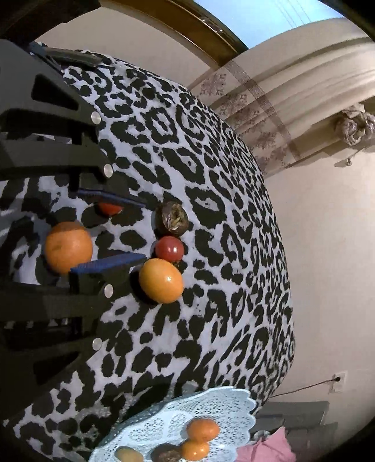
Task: Organize fruits
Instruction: 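Grasp a tangerine with the right gripper while the left holds the potato, then carry the tangerine into the blue basket and open the right gripper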
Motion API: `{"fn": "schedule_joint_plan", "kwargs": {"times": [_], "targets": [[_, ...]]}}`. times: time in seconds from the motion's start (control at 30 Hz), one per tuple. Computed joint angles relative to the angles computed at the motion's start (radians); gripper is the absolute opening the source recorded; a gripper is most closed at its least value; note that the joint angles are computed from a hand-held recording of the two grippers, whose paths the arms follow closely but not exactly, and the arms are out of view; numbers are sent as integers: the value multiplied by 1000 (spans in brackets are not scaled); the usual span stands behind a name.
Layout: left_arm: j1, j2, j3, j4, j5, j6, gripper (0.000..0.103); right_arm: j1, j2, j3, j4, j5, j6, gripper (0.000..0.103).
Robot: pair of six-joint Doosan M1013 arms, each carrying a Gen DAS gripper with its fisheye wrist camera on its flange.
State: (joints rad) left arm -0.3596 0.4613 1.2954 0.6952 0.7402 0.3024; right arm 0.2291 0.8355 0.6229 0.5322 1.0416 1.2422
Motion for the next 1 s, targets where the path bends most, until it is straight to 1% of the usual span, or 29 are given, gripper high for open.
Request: {"fn": "schedule_joint_plan", "kwargs": {"times": [0.07,0.1,0.13,0.17,0.2,0.23,0.27,0.53,0.67,0.7,0.73,0.8,0.9,1.0], "targets": [[0,0,0,0,0,0,29,-6,6,-6,13,35,-4,34],[0,0,0,-1,-1,0,29,-10,3,0,18,44,-6,38],[1,0,0,-3,0,1,29,-13,-1,11,23,49,-11,47],[1,0,-1,-6,0,5,29,-17,-9,28,23,50,-18,50],[1,-1,1,-5,-1,5,29,-18,-16,43,21,45,-25,56],[1,-2,2,-4,-1,6,29,-20,-24,59,18,40,-34,60],[1,-3,3,-4,-1,6,29,-21,-28,69,12,40,-42,60],[1,-2,3,0,1,2,29,-7,-24,74,-14,61,-91,60],[1,-3,3,-1,0,1,29,6,-34,94,-50,30,-123,59],[0,-3,3,0,0,1,29,8,-36,98,-56,25,-128,54],[0,-3,3,0,0,1,29,9,-37,99,-65,22,-129,46],[0,-2,2,0,1,1,29,11,-40,103,-79,14,-130,41],[0,-2,2,1,1,1,29,7,-43,106,-70,16,-132,40],[0,-2,2,1,1,0,29,1,-55,124,-50,0,-143,40]]}}
